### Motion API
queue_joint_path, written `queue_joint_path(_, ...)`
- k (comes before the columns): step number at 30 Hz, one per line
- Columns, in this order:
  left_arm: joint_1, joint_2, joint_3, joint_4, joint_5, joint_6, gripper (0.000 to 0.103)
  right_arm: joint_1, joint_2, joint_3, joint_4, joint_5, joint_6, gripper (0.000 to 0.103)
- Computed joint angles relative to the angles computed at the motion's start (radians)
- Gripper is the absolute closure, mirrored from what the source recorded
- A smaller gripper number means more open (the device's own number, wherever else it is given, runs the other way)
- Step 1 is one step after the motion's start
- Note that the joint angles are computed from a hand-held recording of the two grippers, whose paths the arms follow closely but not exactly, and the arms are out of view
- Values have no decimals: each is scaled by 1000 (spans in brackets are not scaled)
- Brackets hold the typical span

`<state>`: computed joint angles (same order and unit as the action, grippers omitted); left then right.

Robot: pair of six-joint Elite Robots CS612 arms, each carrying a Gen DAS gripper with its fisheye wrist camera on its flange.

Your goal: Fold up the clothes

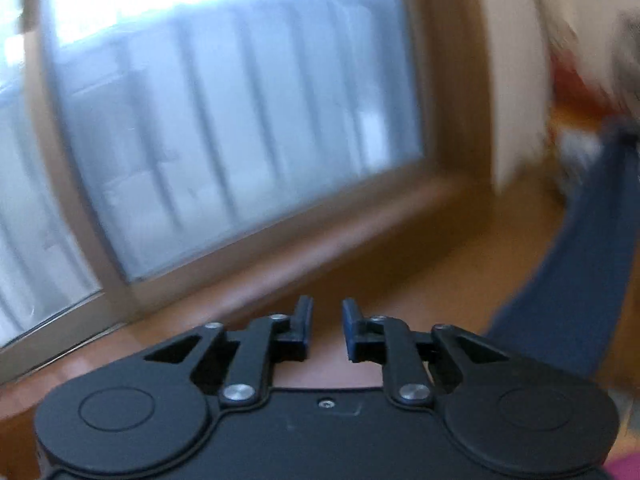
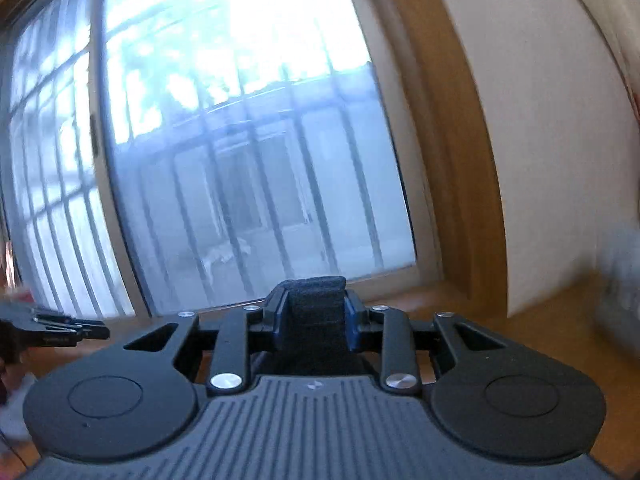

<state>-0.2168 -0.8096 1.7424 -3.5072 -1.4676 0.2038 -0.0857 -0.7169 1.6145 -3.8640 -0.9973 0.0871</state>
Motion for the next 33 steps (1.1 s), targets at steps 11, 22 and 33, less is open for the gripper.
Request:
queue_joint_path(11, 10, 102, -168, 465, -199, 365, 61, 29, 17, 8, 477, -254, -167, 53)
queue_joint_path(22, 36, 104, -310, 873, -340, 694, 60, 27, 38, 31, 387, -245, -95, 38)
queue_joint_path(33, 62, 114, -364, 1043, -440, 714, 51, 29, 40, 26, 313, -129, -96, 36)
